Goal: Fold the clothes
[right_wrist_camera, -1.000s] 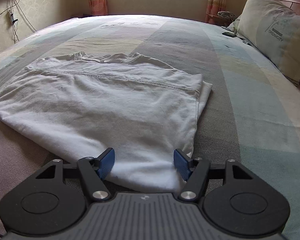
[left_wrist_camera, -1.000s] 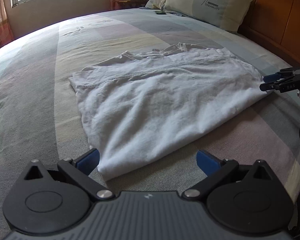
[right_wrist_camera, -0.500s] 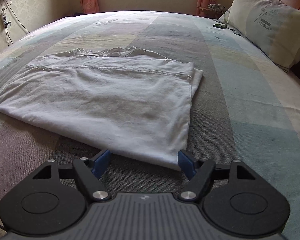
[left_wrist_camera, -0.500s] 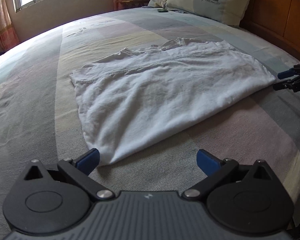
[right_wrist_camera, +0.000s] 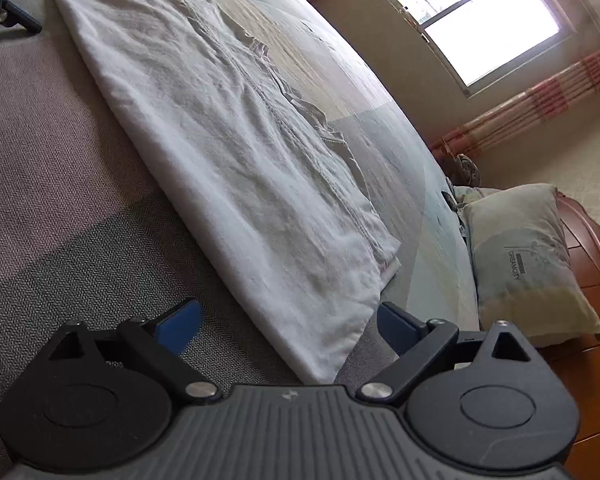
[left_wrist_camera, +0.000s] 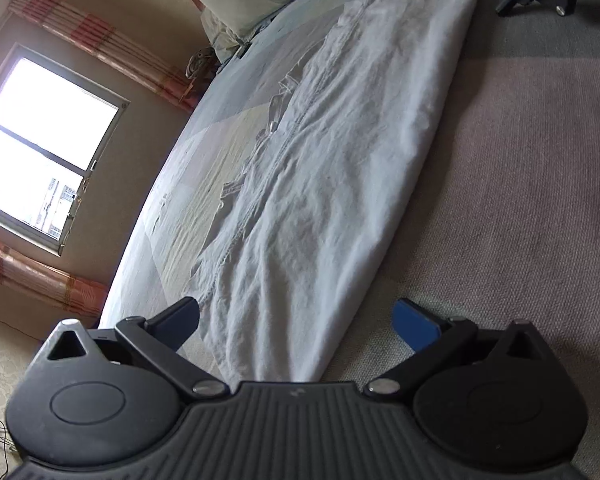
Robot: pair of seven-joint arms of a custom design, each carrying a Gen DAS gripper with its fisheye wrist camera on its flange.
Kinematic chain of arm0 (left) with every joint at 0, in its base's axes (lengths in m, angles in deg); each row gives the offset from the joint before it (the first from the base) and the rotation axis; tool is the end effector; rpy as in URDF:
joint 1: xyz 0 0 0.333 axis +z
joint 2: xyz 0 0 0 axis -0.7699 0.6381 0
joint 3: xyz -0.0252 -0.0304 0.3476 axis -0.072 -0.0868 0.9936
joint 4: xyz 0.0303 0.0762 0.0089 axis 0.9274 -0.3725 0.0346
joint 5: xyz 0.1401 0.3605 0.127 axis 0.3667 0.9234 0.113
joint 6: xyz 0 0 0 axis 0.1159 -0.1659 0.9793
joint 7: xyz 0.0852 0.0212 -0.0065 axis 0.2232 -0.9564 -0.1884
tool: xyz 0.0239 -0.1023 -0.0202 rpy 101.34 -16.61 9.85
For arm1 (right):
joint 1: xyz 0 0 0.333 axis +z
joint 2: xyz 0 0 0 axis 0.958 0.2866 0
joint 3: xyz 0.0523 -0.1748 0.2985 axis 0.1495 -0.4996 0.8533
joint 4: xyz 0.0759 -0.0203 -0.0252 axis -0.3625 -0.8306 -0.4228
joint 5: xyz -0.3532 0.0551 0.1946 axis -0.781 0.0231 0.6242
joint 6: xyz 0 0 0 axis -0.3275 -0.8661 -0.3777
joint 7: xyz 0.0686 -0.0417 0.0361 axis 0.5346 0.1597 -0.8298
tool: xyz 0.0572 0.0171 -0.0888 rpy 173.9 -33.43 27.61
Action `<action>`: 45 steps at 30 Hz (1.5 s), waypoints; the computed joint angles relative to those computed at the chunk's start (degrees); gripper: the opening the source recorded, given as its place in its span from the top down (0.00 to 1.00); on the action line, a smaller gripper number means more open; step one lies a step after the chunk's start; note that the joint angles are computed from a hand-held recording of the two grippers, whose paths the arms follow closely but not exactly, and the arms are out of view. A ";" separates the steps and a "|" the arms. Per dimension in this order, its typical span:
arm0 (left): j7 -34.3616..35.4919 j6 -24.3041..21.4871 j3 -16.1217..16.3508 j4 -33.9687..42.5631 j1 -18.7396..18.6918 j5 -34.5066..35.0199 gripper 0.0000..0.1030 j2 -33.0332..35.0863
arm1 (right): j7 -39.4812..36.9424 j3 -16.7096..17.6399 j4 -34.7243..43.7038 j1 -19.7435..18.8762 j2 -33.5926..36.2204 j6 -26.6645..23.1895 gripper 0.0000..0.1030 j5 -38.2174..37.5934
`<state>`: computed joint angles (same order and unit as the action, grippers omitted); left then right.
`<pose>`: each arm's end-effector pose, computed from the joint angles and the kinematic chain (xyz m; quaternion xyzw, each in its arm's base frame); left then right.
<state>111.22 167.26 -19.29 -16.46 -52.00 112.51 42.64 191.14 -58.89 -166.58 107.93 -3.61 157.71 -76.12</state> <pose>0.6980 -0.1030 0.3120 -0.0494 0.8767 -0.1719 0.4466 0.6145 0.3497 0.3353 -0.7868 0.4177 -0.4543 0.0102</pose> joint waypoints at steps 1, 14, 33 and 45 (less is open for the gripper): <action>1.27 1.04 1.09 0.38 -1.22 -0.24 0.01 0.49 | -1.17 -0.01 0.63 0.08 0.47 -0.26 0.00 -0.26; 1.22 0.98 -8.39 13.58 3.69 13.78 0.00 9.84 | -7.79 -4.18 14.97 2.45 11.10 9.01 0.00 -5.58; 9.45 1.26 0.01 21.22 -4.68 0.19 0.01 14.87 | -5.40 -5.63 13.02 -0.62 10.09 4.15 0.00 -6.65; 12.29 -0.49 7.32 32.23 -8.53 -2.95 0.00 21.38 | -9.83 -9.08 16.61 -1.44 13.20 7.50 0.00 -6.02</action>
